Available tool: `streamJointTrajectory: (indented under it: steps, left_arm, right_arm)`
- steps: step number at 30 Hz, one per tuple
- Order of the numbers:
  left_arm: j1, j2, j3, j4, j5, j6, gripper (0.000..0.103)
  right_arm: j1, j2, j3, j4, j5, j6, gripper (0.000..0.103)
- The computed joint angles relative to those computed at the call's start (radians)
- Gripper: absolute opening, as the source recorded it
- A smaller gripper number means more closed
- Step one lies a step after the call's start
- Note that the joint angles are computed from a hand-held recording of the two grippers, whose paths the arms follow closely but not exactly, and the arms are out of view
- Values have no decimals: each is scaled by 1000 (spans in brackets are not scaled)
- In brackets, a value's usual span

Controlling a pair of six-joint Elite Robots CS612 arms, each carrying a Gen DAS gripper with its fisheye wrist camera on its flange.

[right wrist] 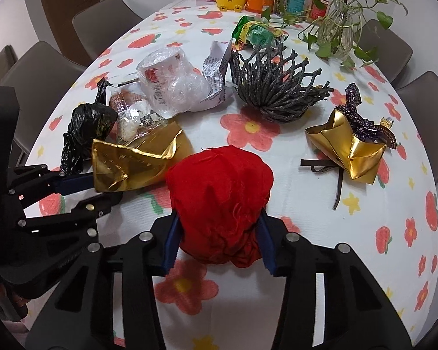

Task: Collect trash
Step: 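Reach forward and grasp the red plush ball with the right tool, then grasp the gold foil wrapper with the left tool while the right tool holds the red ball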

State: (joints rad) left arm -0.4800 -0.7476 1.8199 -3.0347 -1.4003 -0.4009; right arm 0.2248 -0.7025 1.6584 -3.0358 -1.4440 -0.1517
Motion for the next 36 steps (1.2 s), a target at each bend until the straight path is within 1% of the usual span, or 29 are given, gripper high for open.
streamJointTrajectory:
  steps: [2, 5, 7, 8, 9, 10, 11, 12, 13, 14, 16, 18, 22, 25, 29, 30, 31, 34, 36]
  left_arm:
    - [3, 1, -3, 1, -4, 4, 19]
    - [8, 0, -4, -1, -12, 11, 19]
    - [0, -2, 2, -16, 17, 28, 20]
    - [-4, -2, 5, -26, 33, 40, 23]
    - [-11, -4, 11, -36, 52, 58, 27]
    - [-19, -6, 15, -44, 78, 77, 45]
    - [-26, -4, 17, -56, 107, 102, 56]
    - [-32, -3, 20, -76, 129, 129, 74]
    - [-37, 1, 22, -101, 148, 164, 79]
    - [-40, 5, 21, -117, 162, 199, 79]
    - [-44, 14, 9, -114, 184, 253, 79]
    - [-43, 21, 0, -115, 185, 283, 79]
    - [-39, 36, -21, -110, 164, 318, 79]
    - [-36, 45, -38, -93, 119, 333, 77]
    - [-36, 50, -45, -102, 78, 338, 61]
    - [-32, 49, -47, -96, 54, 339, 53]
    - [-31, 47, -48, -93, 42, 338, 48]
    - [-40, 49, -49, -90, 63, 359, 44]
    - [-41, 47, -48, -91, 55, 356, 43]
  right_arm:
    - [-1, -4, 4, 0, 1, 8, 41]
    - [0, -11, 12, -1, -6, 13, 41]
    - [-1, -14, 16, 1, -9, 17, 41]
    - [-2, -15, 16, 6, -10, 21, 41]
    - [-3, -16, 18, 6, -11, 27, 41]
    - [-4, -18, 20, 6, -12, 31, 41]
    - [-5, -19, 22, 5, -13, 34, 41]
    - [-6, -21, 25, 1, -15, 37, 41]
    - [-6, -22, 27, -2, -18, 40, 41]
    - [-7, -23, 30, -5, -19, 42, 41]
    - [-8, -25, 33, -8, -23, 48, 41]
    - [-8, -26, 35, -8, -28, 54, 41]
    - [-11, -29, 40, -10, -35, 66, 41]
    - [-13, -33, 44, -9, -42, 71, 41]
    - [-16, -40, 52, -10, -52, 84, 41]
    - [-17, -42, 55, -12, -53, 88, 41]
    - [-17, -44, 57, -12, -56, 92, 41]
    - [-18, -50, 65, -21, -59, 104, 41]
    - [-17, -57, 73, -29, -64, 111, 41]
